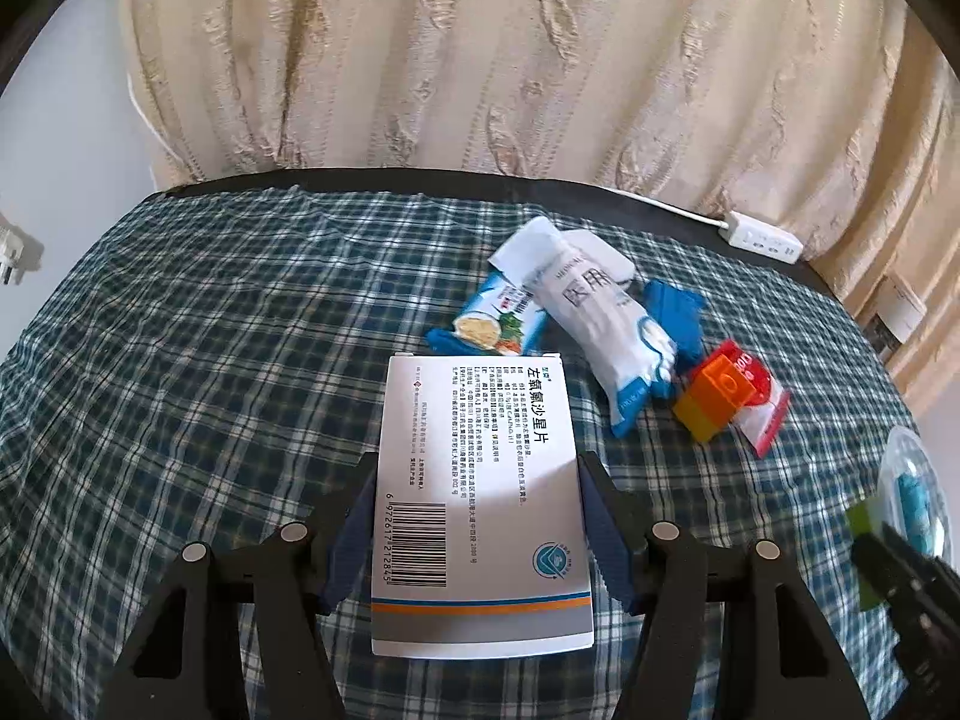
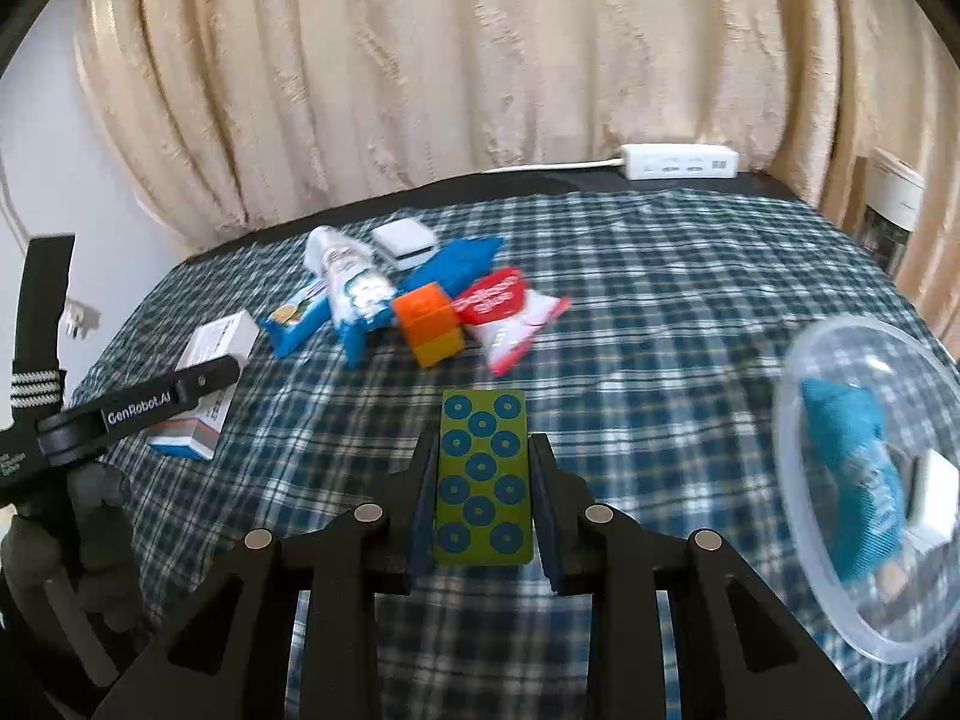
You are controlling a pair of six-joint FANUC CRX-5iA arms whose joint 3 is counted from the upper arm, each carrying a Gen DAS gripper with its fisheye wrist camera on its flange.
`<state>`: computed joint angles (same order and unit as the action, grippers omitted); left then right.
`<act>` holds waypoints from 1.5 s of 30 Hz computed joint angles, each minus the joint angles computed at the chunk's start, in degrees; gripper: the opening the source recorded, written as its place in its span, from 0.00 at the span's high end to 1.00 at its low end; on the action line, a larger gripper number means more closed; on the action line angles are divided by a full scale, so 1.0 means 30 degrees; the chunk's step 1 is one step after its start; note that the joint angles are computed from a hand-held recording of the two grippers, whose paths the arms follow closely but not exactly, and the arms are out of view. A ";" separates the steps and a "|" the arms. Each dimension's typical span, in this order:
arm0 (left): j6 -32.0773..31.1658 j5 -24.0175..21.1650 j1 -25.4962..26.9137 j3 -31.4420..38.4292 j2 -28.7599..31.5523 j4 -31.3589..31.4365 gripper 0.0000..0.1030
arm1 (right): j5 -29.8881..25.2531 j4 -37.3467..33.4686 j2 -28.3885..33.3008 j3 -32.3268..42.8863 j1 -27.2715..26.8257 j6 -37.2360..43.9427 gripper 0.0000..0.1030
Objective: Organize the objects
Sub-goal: 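Carry the green brick into the clear bowl and open the right tool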
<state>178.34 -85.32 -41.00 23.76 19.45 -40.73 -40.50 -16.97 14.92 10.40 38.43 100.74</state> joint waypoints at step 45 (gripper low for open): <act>-0.5472 -0.0907 -0.0573 0.5483 0.3380 0.0506 0.36 | 0.5380 0.7305 -0.0575 -0.3585 -0.5505 -1.2081 0.70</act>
<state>161.93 -88.04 -42.71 40.21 29.59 -39.21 -24.36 4.94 13.19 -0.35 21.91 64.49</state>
